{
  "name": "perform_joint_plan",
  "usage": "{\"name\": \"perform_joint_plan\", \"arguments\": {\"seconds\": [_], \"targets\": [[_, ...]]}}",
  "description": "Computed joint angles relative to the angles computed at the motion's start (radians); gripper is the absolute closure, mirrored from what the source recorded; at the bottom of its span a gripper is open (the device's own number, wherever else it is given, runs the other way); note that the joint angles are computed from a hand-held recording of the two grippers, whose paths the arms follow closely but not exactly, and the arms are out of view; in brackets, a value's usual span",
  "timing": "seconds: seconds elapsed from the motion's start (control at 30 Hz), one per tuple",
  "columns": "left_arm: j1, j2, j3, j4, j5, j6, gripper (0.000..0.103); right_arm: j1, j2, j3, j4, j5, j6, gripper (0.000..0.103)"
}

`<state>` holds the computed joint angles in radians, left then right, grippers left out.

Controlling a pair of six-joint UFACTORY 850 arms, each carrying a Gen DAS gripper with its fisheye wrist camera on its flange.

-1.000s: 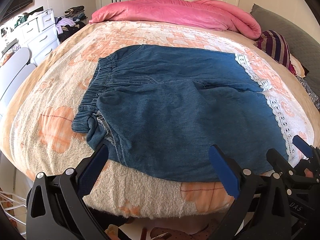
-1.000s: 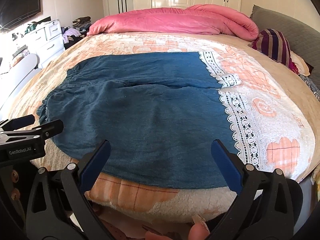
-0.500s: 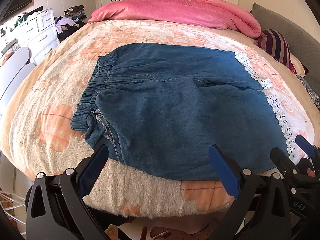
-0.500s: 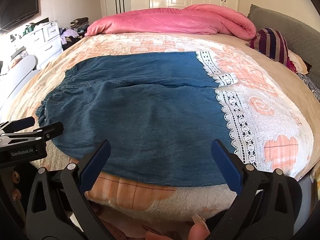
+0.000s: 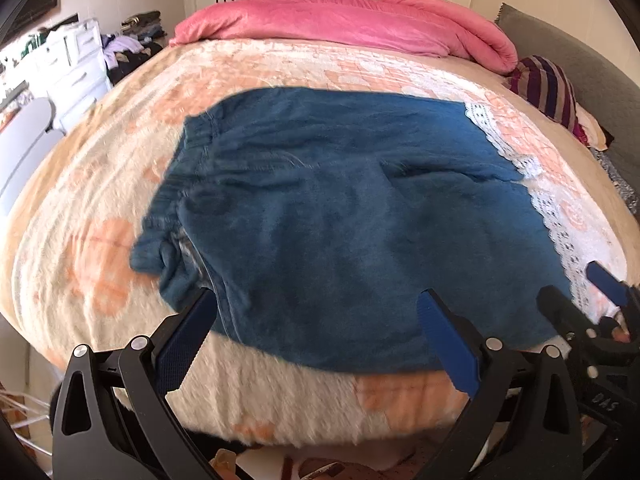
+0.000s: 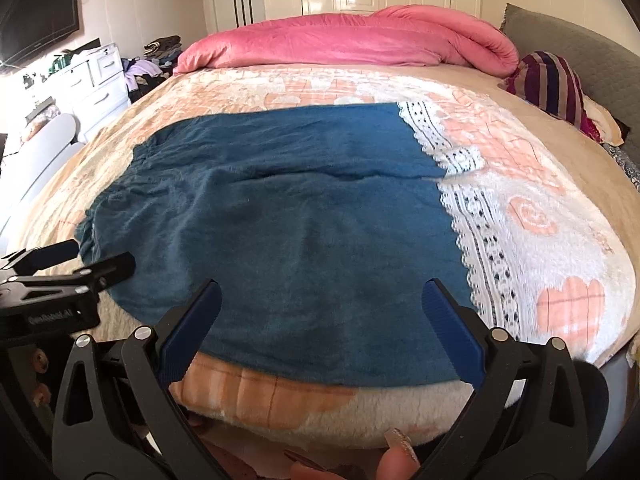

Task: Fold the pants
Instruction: 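Grasp the elastic waistband with the left tool and lift it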

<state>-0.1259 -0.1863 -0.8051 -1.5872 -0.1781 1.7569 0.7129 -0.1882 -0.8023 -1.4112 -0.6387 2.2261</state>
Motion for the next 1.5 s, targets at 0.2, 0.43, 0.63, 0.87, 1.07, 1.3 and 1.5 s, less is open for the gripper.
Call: {"name": "perform_joint_plan", "arguments": {"seconds": [0.2, 0.43, 0.63, 0.87, 1.07, 1.3, 1.5], "targets": [[0.007, -0.049, -0.056, 0.1, 0.001, -0.114, 0.004, -0.041, -0.019, -0.031, -0.026, 0.022, -0.022, 0.009], [0.018, -0.113, -0.131, 0.175, -0.006, -0.214, 0.004, -0.091, -0.064, -0.087, -0.052, 0.056, -0.072, 0.009], [0.024, -0.211, -0.265, 0.529, -0.012, -0.579, 0.004, -0.161, -0.132, -0.186, -0.022, 0.171, -0.218, 0.009], [0.055, -0.315, -0.435, 0.772, -0.032, -0.846, 0.004, -0.22, -0.226, -0.314, 0.016, 0.26, -0.392, 0.008], [0.084, -0.402, -0.572, 0.933, -0.057, -0.989, 0.004, -0.265, -0.3, -0.433, 0.21, 0.328, -0.675, 0.008], [0.114, -0.551, -0.781, 1.106, -0.173, -1.145, 0.004, -0.311, -0.42, -0.613, 0.702, 0.342, -1.238, 0.009], [0.13, -0.663, -0.938, 1.075, -0.288, -1.128, 0.004, -0.328, -0.511, -0.753, 0.843, 0.286, -1.423, 0.009]]}}
